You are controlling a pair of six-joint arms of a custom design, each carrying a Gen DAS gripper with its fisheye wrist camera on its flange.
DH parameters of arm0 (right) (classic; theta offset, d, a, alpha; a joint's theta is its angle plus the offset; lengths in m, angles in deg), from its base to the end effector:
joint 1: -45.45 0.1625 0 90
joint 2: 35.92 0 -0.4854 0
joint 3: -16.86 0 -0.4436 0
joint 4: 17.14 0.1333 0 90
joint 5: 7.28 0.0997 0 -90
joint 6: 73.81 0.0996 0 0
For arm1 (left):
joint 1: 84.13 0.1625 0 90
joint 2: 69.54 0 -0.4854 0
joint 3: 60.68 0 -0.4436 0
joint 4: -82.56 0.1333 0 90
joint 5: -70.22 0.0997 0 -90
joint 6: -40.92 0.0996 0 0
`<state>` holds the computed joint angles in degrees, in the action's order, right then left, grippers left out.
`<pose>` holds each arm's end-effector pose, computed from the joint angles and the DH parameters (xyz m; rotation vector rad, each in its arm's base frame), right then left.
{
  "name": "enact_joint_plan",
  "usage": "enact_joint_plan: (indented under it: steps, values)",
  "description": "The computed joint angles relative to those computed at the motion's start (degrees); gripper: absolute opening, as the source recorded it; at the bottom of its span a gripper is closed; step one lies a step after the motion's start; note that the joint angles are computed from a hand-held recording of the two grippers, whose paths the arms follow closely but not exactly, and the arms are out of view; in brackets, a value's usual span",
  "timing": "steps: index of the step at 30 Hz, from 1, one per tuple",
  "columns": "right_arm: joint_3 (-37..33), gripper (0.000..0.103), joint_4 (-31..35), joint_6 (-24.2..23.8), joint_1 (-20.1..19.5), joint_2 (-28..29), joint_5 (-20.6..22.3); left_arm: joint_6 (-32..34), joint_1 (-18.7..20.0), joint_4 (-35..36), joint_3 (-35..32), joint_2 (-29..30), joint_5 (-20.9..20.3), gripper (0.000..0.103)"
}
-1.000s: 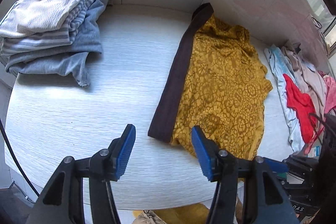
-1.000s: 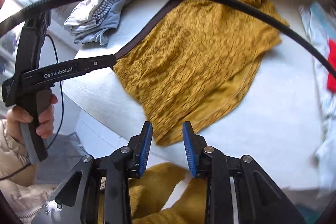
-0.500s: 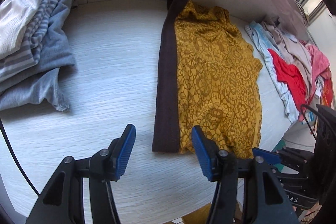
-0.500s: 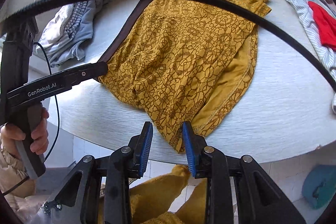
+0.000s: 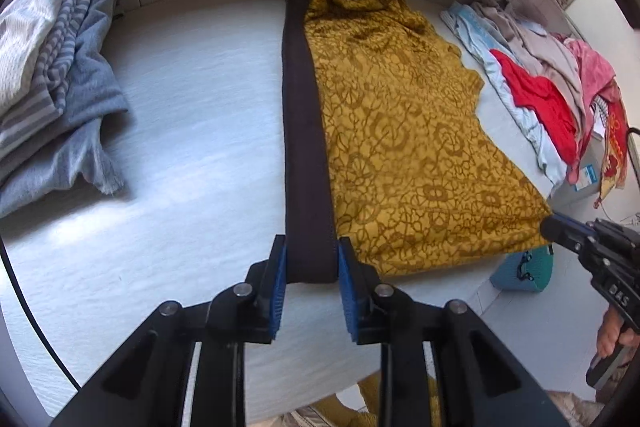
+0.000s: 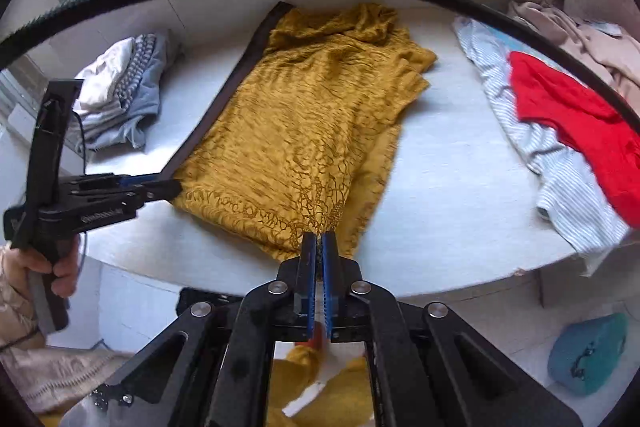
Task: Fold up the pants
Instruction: 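Grasp the brown waistband end with the left gripper and lift it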
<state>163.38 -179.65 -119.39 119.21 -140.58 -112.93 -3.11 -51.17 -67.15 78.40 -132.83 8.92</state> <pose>0.0065 -0.3583 0.3044 0.5649 -2.5452 0.4286 -0.2360 -0.3689 0.0545 0.3875 2.5703 -0.2798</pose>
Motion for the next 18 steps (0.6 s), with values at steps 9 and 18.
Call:
enact_joint_plan:
  steps: [9, 18]
  values:
    - [1.5, 0.029, 0.4, 2.0, -4.5, 1.9, -2.2, 0.2, -2.1, 2.9, 0.5, -0.1, -2.0, 0.044]
    - [1.0, 0.035, 4.3, 6.8, -8.4, 1.0, 1.7, 0.7, -1.8, 0.8, 0.2, 1.1, -0.8, 0.047]
